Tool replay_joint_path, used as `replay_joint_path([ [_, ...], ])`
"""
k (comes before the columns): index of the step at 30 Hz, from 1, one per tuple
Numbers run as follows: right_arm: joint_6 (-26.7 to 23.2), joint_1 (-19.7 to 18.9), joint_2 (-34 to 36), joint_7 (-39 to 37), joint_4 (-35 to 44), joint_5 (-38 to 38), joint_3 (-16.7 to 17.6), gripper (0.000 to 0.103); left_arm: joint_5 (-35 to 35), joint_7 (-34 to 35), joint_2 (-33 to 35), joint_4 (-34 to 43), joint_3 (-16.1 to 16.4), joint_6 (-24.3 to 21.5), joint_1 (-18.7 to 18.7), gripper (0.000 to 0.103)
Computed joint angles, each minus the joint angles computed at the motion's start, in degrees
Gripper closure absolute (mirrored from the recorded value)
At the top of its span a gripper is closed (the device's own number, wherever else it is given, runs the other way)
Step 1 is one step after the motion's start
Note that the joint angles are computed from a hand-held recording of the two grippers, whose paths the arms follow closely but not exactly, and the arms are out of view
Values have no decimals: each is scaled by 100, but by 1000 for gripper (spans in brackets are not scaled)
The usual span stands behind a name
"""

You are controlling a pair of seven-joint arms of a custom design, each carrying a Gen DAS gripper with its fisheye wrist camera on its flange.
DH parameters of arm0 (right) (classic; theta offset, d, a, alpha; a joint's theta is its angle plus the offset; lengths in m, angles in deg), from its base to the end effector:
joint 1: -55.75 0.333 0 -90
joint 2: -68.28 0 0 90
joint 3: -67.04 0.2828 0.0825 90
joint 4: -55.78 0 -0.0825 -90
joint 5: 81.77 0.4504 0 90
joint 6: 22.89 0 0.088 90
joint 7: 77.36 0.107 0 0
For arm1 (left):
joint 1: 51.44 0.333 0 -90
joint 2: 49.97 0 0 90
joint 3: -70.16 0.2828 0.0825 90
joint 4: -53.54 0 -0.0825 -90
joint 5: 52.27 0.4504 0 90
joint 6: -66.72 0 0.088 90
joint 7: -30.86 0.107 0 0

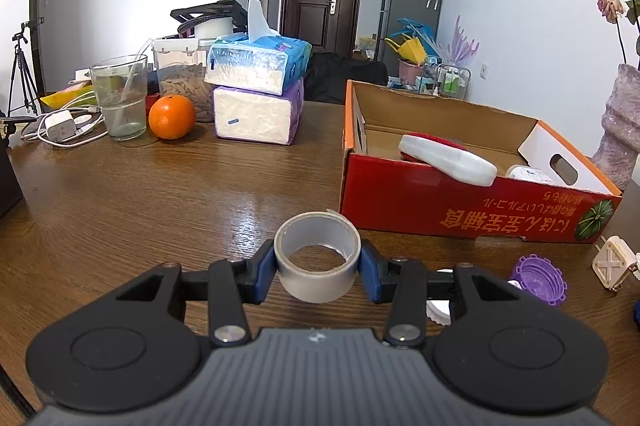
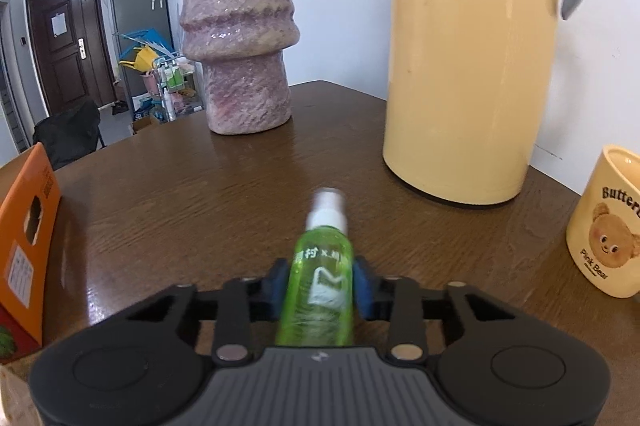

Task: Organize rigid objects
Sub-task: 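Grasp the tape roll with the left tool while the right tool grasps the green spray bottle, then lift the tape roll and spray bottle and carry both over the red box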

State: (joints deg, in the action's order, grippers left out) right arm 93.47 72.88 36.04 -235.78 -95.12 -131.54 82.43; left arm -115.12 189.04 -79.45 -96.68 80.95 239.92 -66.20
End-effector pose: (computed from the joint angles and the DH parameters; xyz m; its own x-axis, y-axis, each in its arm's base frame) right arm 0.4056 0.1932 0.3782 -0.8162 -0.5753 -0.0529 -0.3228 0.5301 -0.7841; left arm 0.4852 0.0298 0.4200 -0.2319 -0.9701 0.0713 -0.5483 0.0699 -0.8333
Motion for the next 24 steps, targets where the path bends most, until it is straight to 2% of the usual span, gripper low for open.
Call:
replay_joint_path([
  [11,212,262,-988,289,-797,141,202,73,-108,108,-58,-28,80,76,-78,59],
  [17,136,459,-1419,433,-1077,248,392,73,-268,304,-168,-84,232,231,-220,59],
  [24,-45,723,-1708,521,-1202,268,603,73,-192,204,-374,-215,341,306,-221,59],
])
